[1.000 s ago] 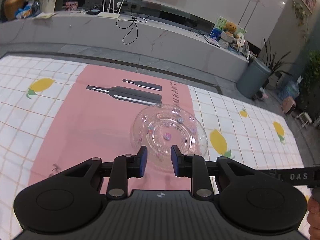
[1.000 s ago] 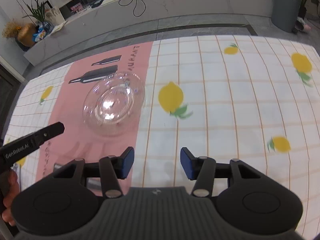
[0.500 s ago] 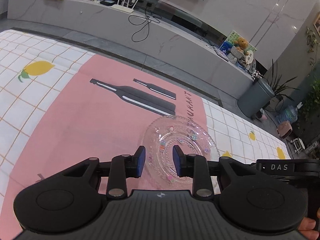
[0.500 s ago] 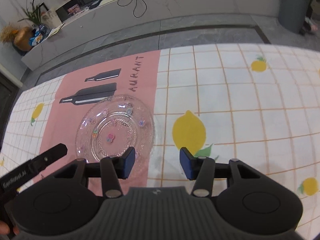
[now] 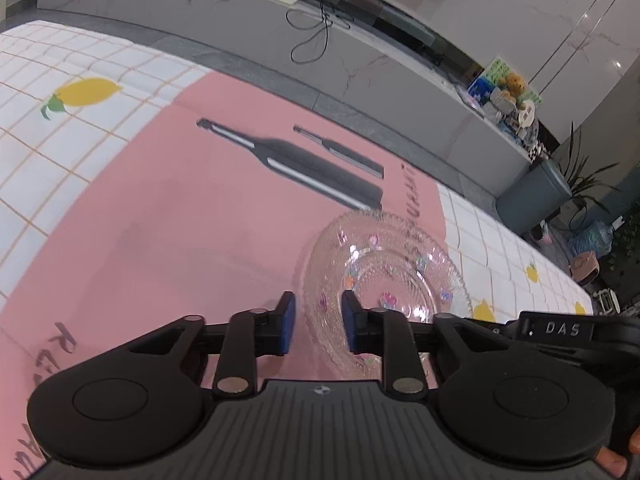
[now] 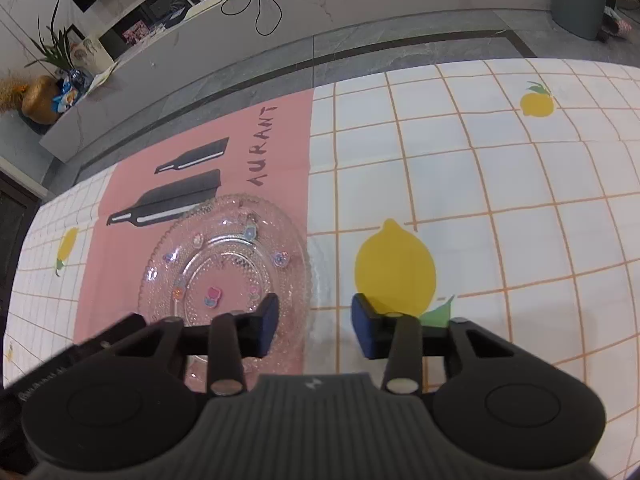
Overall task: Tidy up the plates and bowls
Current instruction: 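Reach both grippers to the clear plate on the pink runner and grip its rim, then lift the clear plate with both grippers and carry it toward the bowl stack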
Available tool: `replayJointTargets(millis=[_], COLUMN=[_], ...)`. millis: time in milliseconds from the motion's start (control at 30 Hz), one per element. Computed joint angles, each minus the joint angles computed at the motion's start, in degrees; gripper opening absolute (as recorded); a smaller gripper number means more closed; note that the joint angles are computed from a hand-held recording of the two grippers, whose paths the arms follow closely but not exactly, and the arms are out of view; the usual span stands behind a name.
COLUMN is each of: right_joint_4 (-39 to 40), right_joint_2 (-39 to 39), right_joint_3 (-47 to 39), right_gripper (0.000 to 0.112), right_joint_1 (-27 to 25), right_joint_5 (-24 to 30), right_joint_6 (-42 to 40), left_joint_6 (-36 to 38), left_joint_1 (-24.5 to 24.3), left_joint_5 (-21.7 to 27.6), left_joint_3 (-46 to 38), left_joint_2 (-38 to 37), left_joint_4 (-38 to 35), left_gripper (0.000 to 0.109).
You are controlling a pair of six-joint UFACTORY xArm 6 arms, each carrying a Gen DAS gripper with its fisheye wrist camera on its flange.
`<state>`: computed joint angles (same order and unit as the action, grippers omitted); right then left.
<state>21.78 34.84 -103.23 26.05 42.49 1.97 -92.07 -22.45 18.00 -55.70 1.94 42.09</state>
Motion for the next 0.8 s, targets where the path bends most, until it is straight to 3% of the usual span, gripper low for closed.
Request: replayJointTargets(millis=[67, 167, 300, 633, 800], right_joint_4=[1.0, 2.8, 1.7, 2.5, 5.0], right_joint_2=[0.1, 0.5, -0.3, -8.0, -12.0], right_joint_3=[0.0, -0.3, 0.8, 11.1, 16.1], right_gripper=[0.023, 0.010, 0.010, 0.009, 0.009], right_joint_1=[-0.1, -0.2, 0.3, 0.0, -0.7], right_joint_5=[0.1, 0.3, -0.5, -0.6, 0.7], right_joint_6=[0.2, -0.1, 1.0, -0.6, -3.1], left_joint_6=[1.7, 1.0, 4.3, 15.5, 17.3], left_joint_1=[-0.2, -0.5, -0.6, -5.1, -7.4], left_joint_5=[0.0, 0.4, -0.4, 6.0, 10.3], left_joint_3=[-0.4, -0.6, 0.5, 2.6, 2.4], left_joint_2=[0.8, 0.8, 0.1, -4.3, -5.9], left_joint_4=[-1.7, -0.8, -4.4, -19.4, -19.8], left_gripper=[0.015, 0.014, 0.013, 0.014, 0.014])
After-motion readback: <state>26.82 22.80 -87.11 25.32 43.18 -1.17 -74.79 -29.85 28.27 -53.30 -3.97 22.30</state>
